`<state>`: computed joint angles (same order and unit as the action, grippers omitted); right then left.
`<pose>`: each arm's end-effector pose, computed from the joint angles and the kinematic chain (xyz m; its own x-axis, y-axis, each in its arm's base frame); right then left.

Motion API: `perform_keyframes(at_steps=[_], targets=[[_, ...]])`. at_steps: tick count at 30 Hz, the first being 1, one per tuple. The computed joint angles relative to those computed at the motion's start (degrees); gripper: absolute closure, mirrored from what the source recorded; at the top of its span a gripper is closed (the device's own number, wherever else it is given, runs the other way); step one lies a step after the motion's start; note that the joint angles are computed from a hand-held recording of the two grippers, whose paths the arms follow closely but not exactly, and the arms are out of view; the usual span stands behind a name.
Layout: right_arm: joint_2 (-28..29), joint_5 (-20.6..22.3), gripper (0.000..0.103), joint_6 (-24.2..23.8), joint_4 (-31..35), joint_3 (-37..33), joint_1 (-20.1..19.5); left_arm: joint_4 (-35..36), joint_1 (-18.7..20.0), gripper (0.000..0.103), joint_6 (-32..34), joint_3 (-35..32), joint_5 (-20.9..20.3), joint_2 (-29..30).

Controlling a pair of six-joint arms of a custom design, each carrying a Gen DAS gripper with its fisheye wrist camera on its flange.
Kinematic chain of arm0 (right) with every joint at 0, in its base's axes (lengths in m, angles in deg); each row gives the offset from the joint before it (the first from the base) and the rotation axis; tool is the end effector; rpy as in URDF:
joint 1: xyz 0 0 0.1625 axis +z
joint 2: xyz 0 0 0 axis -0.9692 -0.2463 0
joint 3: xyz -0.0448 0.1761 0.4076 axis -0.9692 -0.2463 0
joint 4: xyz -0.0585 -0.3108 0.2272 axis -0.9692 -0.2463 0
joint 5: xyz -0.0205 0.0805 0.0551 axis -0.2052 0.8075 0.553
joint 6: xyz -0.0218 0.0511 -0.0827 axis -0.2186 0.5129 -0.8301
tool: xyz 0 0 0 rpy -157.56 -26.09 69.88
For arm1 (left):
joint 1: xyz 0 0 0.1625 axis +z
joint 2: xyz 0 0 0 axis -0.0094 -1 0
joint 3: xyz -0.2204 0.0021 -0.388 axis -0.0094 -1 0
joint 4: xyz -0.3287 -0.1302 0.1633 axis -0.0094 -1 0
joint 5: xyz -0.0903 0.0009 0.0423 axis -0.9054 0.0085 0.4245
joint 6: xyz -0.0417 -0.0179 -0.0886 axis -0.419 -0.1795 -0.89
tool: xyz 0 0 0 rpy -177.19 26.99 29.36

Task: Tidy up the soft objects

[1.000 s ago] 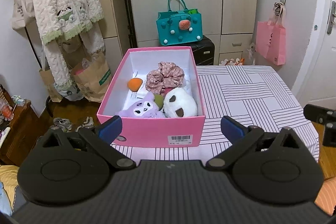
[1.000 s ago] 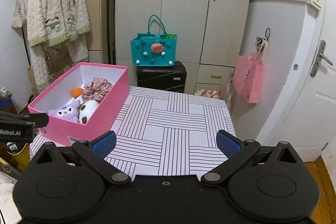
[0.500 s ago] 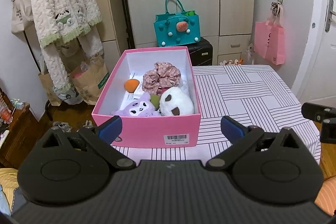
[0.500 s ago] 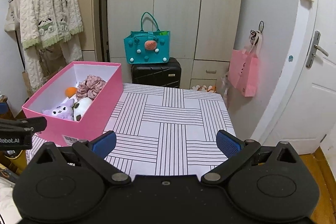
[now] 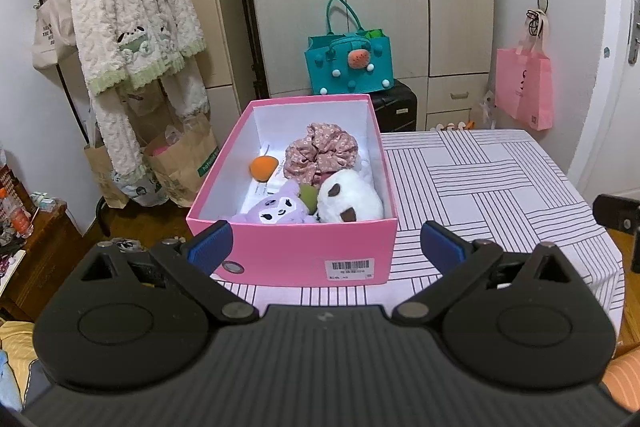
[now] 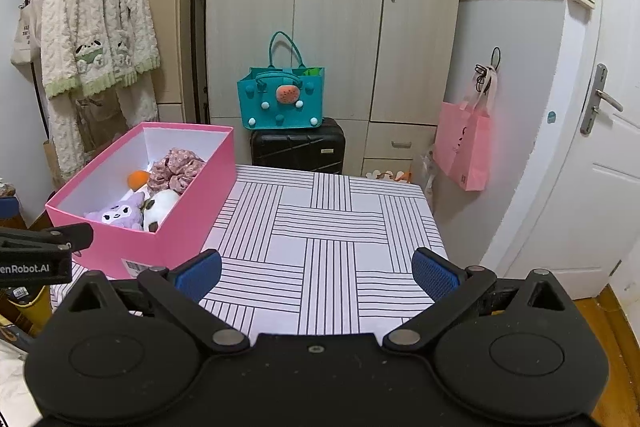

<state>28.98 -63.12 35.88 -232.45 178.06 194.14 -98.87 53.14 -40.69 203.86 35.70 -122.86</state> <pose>0.3305 -0.5091 0.1566 -0.6447 0.1770 0.7437 -0.5479 0.5714 -0.6110 -0.1642 -0.5526 0.2779 -0.6145 0.2481 -0.7489 0.7346 0.5262 -0.4284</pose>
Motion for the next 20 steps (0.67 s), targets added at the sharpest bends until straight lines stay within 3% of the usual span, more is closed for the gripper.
perform_keyframes(at_steps=[20], targets=[[0.7, -1.2, 0.000, -0.3, -0.2, -0.5, -0.3, -4.0, -0.3, 0.001, 2.3, 1.1, 0.3, 0.4]])
